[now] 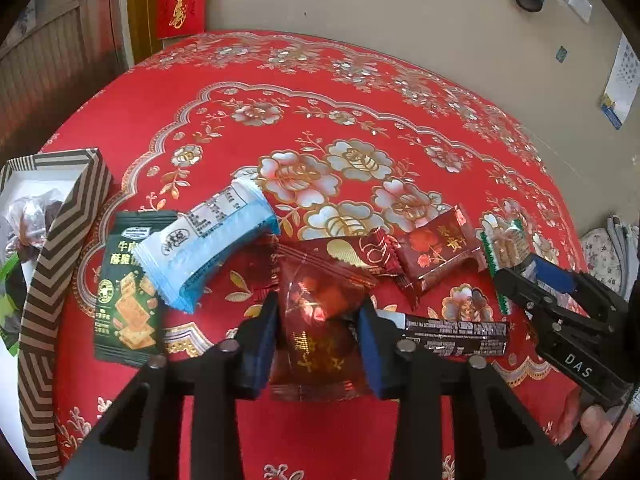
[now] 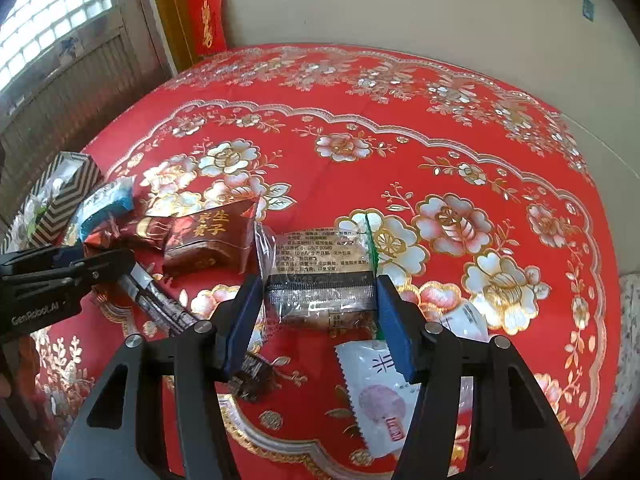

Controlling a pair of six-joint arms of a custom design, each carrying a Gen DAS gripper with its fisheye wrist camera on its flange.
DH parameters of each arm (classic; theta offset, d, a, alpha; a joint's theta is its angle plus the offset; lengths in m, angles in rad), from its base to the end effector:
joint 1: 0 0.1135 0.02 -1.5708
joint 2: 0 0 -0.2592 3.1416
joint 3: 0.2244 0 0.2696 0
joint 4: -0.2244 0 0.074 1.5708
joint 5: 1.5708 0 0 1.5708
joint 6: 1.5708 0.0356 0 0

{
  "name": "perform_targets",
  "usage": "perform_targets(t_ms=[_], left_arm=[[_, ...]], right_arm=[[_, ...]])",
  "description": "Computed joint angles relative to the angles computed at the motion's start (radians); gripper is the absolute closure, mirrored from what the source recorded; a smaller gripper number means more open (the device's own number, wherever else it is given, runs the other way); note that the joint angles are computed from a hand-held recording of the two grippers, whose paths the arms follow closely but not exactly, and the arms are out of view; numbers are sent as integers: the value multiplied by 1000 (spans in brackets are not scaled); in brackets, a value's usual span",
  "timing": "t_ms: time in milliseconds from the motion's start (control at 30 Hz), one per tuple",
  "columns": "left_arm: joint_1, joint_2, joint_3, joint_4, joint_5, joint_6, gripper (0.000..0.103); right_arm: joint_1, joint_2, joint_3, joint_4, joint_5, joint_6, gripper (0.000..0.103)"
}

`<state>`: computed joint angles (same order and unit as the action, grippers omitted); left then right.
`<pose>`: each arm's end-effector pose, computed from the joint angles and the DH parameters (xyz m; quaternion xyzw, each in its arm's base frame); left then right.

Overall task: Organize snacks
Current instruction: 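Close left tool on red candy packet while right tool closes on clear-wrapped biscuit, then carry red candy packet with left tool while right tool carries biscuit to white box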

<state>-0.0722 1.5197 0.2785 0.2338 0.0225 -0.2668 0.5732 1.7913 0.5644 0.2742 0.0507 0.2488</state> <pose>0.2065 -0.0157 0.0504 -0.0902 0.9563 -0.0575 0.2722 0.2407 0.1532 0.0499 -0.1462 0.9411 0.0993 0.2884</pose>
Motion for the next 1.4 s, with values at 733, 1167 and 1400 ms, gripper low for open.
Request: perform_targets(t_ms=[733, 1167, 1400], left_arm=[[-101, -543, -215, -189, -192, 67, 65], [150, -980, -262, -506, -78, 223, 65], [394, -1096, -252, -603, 56, 360, 65]], right_arm=[[275, -247, -153, -3, 200, 211, 46], [422, -178, -23, -53, 258, 255, 46], [469, -130, 65, -81, 268, 253, 46]])
